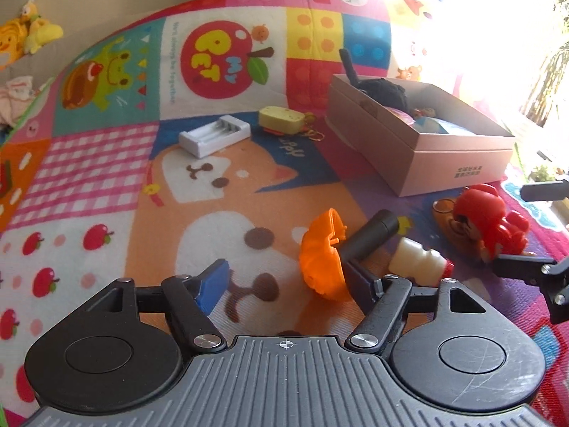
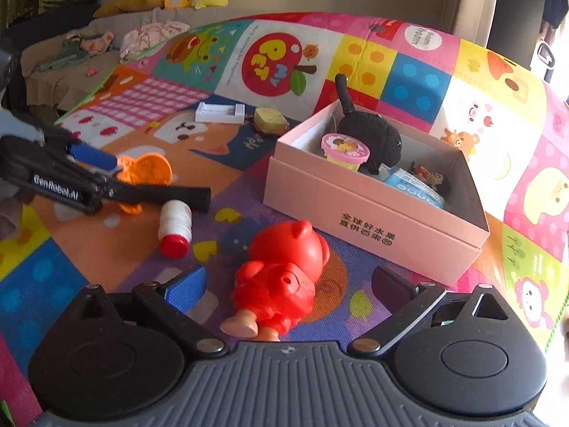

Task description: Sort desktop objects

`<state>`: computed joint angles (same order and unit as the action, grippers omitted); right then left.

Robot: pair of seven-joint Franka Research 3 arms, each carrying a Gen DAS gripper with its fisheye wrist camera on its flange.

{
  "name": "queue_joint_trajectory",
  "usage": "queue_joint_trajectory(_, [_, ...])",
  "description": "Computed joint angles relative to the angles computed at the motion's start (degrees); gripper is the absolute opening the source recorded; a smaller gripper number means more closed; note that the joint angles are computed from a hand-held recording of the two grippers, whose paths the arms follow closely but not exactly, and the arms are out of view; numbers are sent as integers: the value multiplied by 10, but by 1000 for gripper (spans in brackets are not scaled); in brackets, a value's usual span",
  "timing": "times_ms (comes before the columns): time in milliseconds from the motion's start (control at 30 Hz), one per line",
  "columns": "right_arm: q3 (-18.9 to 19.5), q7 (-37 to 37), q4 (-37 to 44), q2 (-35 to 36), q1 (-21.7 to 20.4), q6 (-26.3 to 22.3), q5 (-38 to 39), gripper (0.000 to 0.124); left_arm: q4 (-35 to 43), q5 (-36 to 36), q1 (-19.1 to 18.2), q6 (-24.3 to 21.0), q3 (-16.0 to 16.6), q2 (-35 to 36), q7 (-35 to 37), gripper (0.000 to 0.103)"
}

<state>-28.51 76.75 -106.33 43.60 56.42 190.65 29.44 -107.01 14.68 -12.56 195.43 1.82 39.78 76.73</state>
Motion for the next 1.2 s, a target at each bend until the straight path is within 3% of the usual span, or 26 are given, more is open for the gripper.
queue_joint_trajectory(100, [-87, 31, -3, 39, 69, -14, 35, 100, 3, -70, -89, 14, 98, 10, -1, 85])
queue_joint_trajectory(167, [-146, 73, 0, 74, 113, -31, 54, 100, 8, -111, -121, 13, 134, 16, -3, 87])
queue_joint_trajectory(200, [-152, 70, 1, 79, 118, -31, 71, 100, 9, -122, -126, 11, 140, 18, -3, 89])
queue_joint_trajectory(267, [-104, 102, -19, 37, 76, 11, 17, 100, 11, -136, -126, 8, 144, 18, -5, 91])
queue_joint_trajectory(333, [-19, 59, -30, -5, 11, 65, 9, 100, 9, -142, -124, 10, 143, 16, -6, 95])
queue_joint_trajectory(433, [81, 48, -37, -33, -66, 131, -48, 100, 7, -147, -119, 13, 139, 13, -6, 95])
queue_joint_trajectory(467, [125, 50, -35, -41, -105, 137, -86, 94, 6, -149, -119, 15, 138, 12, -5, 95])
queue_joint_trajectory(500, [169, 51, -28, -46, -146, 129, -129, 81, 6, -151, -119, 15, 138, 12, -5, 95])
queue_joint_trajectory(567, [246, 43, 1, -43, -214, 83, -189, 63, 5, -157, -123, 19, 141, 13, -3, 95])
queue_joint_trajectory(600, [262, 38, 21, -34, -225, 58, -197, 60, 4, -162, -128, 21, 146, 13, -1, 95])
queue_joint_trajectory(667, [242, 20, 56, -10, -198, 29, -174, 59, -1, -184, -154, 26, 174, 16, 6, 96])
queue_joint_trajectory(733, [223, 10, 79, 5, -180, 1, -152, 47, -3, -222, -198, 27, 220, 27, 18, 96])
queue_joint_trajectory(800, [235, 6, 84, 4, -192, -22, -139, 24, -4, -257, -232, 20, 260, 39, 28, 96])
queue_joint_trajectory(900, [228, 1, 61, -7, -189, -11, -129, 22, -3, -277, -241, 9, 276, 44, 25, 96])
queue_joint_trajectory(967, [226, -6, 41, -18, -189, -3, -123, 22, -5, -277, -234, 12, 271, 40, 20, 96])
queue_joint_trajectory(1000, [217, -8, 30, -23, -182, 0, -117, 22, -7, -268, -218, 19, 254, 34, 18, 96])
queue_joint_trajectory(1133, [143, -4, 13, -25, -117, -2, -75, 22, -19, -184, -92, 53, 118, -3, 20, 98])
queue_joint_trajectory(1200, [150, -6, 8, -30, -122, 14, -69, 24, -17, -153, -56, 55, 77, -7, 22, 99])
